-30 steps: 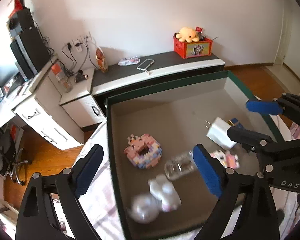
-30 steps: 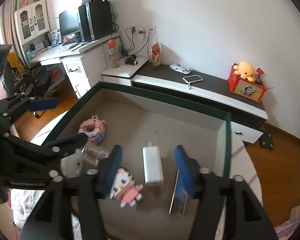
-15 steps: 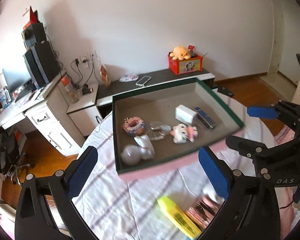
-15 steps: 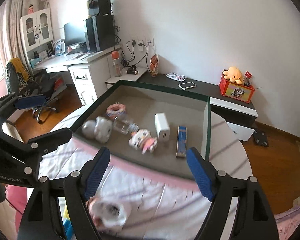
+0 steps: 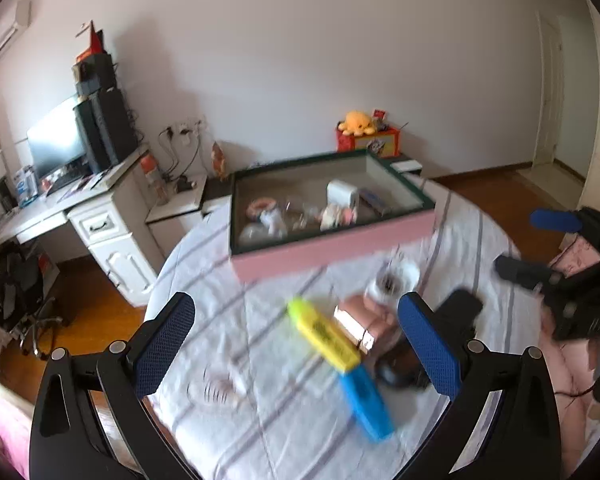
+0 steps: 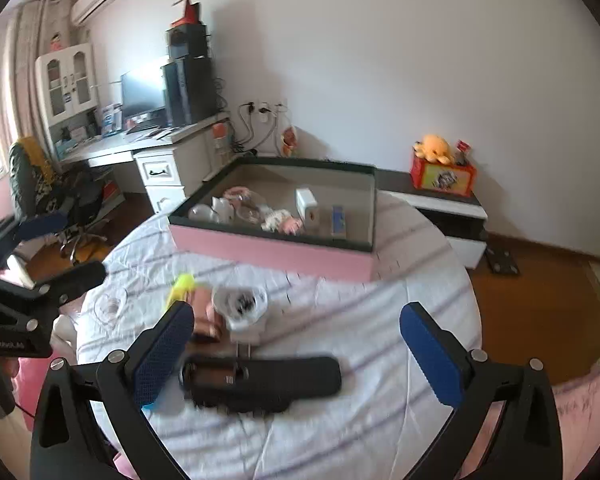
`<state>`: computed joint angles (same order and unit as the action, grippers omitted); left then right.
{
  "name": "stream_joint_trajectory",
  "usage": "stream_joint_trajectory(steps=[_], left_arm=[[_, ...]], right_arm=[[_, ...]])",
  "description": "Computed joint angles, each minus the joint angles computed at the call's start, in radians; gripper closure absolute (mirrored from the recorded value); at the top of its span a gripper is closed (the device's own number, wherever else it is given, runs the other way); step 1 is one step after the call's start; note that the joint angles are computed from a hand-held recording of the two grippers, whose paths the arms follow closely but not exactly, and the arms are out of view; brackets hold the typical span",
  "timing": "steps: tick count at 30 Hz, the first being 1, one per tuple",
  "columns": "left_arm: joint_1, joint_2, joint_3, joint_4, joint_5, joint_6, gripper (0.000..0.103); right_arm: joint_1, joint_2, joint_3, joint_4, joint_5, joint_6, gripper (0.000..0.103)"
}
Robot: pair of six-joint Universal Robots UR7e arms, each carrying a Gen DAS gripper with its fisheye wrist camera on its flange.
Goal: Organize rigid objects
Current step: 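Withdraw both open tools from the pink box back over the remaining items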
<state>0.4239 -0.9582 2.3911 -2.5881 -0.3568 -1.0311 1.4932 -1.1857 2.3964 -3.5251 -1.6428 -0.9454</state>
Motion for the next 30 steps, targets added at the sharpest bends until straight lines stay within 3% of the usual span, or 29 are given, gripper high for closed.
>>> stream_joint_trajectory(steps=[3, 8, 15, 19, 24, 27, 30], left_arm=[[-0.008, -0.008, 0.017, 0.141, -0.039, -0.174, 0.0], [-0.004, 0.017, 0.037, 0.138, -0.102, -0.209, 0.0], [0.019, 0.065, 0.049, -0.001, -0.143, -0.136, 0.0], [0.053, 0.141, 0.037, -0.156, -0.178, -0.02, 0.0], [0.104, 0.197, -0.002, -0.179, -0.196, 0.002, 0.001], [0.123, 0.212, -0.007, -0.23, -0.204, 0.026, 0.008], [0.142, 0.226, -0.011, -0.301, -0.228, 0.083, 0.029]], right_arm=[[-0.035, 0.003, 0.034, -0.041, -0.011, 0.01, 0.0], [-0.076, 0.019, 0.06, -0.038, -0.025, 0.007, 0.0], [-0.103, 0.041, 0.082, -0.042, -0.048, -0.007, 0.0], [-0.113, 0.046, 0.083, -0.033, -0.052, -0.003, 0.0], [-0.123, 0.046, 0.079, -0.023, -0.056, -0.003, 0.0], [-0.122, 0.051, 0.074, -0.019, -0.063, 0.001, 0.0], [-0.121, 0.055, 0.064, -0.006, -0.07, 0.009, 0.0]])
